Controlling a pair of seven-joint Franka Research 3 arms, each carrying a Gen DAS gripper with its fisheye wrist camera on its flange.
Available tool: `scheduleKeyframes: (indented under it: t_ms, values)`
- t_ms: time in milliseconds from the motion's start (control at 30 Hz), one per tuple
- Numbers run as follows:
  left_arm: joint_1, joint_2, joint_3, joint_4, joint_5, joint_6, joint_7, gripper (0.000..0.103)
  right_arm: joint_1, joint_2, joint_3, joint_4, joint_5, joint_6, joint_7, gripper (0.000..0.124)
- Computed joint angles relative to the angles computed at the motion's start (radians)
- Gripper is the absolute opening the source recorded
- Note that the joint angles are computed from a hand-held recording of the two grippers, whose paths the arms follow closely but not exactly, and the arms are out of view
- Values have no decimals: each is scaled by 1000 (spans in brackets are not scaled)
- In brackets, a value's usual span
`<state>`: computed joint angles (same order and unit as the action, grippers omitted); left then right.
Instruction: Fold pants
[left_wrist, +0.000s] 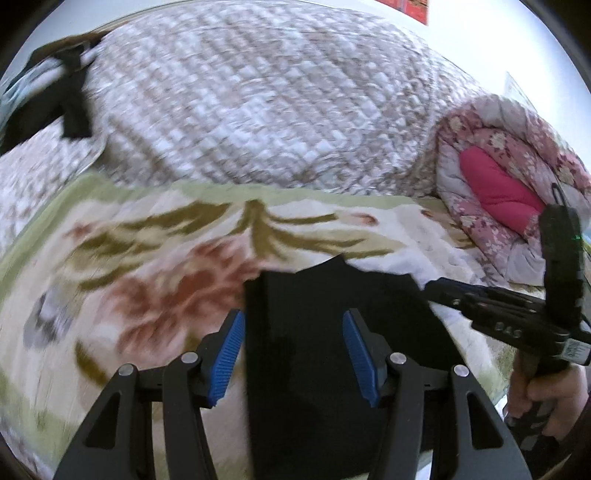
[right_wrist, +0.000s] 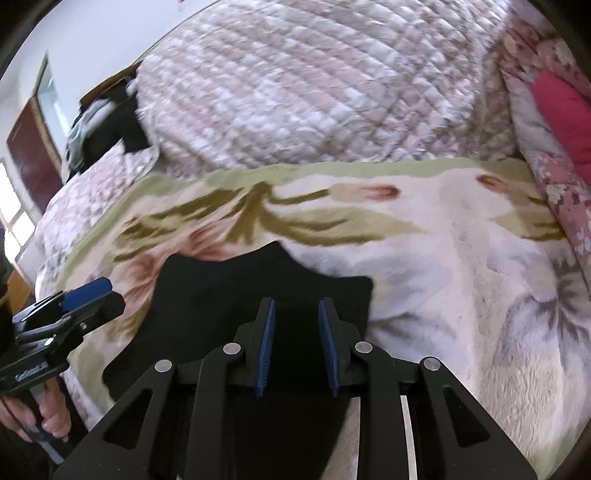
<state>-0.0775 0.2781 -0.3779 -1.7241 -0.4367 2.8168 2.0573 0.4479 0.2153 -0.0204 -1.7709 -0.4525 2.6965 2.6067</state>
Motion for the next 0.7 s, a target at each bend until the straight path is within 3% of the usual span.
scheduleKeyframes:
  t_ms: [200,267,400,700]
  values:
    - [-41,109,-14,142,78,-49,15,58,-9,38,-8,21,39,-17,1,26]
    - [-61,144,1,178,125,-60,-19,58,-9,56,-11,39,51,-32,-11,26]
    - [-115,195,85,216,268,-112,-187,58,0,81,-23,60,61,-59,-11,26]
    - [32,179,-42,166,135,-121,-130,60,15,51,-37,28,28,-61,50,28]
